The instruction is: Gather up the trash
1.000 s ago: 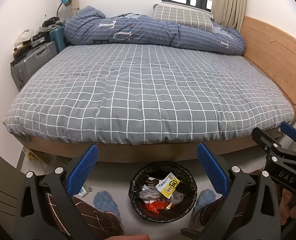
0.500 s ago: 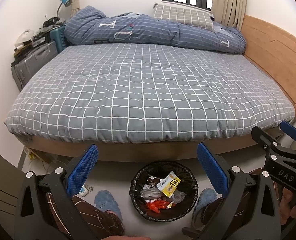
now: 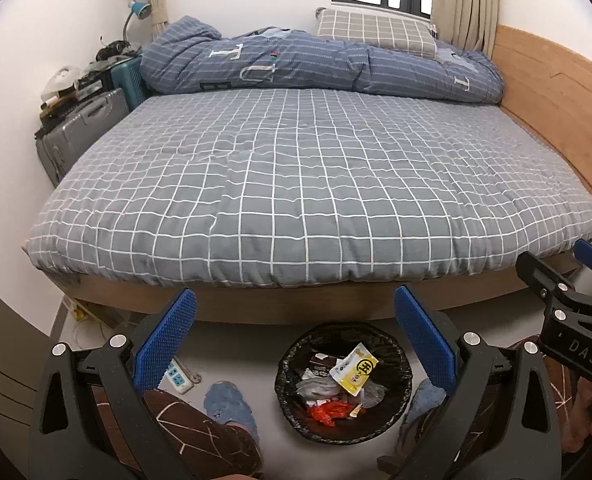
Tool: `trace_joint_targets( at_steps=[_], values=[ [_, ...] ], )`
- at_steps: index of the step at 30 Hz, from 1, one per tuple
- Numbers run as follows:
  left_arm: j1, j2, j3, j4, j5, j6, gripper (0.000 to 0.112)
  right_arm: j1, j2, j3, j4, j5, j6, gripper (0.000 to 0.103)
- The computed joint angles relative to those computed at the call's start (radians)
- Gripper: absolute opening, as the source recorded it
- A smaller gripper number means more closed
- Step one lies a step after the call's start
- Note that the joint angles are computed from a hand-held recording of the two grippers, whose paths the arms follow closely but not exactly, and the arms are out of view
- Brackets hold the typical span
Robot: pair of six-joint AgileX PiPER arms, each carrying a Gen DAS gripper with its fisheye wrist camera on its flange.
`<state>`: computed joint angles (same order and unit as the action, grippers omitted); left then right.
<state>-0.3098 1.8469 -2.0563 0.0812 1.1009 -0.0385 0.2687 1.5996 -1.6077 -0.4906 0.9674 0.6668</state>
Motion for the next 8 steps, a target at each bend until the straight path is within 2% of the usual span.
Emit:
trace_joint_targets(
  at_steps=[2,8],
  values=[
    [0.009,0.016,-0.027,-0.022,0.025,0.003,0.097,-0.001,0.000,-0.001,0.002,0.000,0.000,0.095],
    [0.017,0.016,-0.023,-0.055,0.027,0.031,0.097,0.001,-0.001,0.003,0.001,-0.003,0.002,0.095]
  ],
)
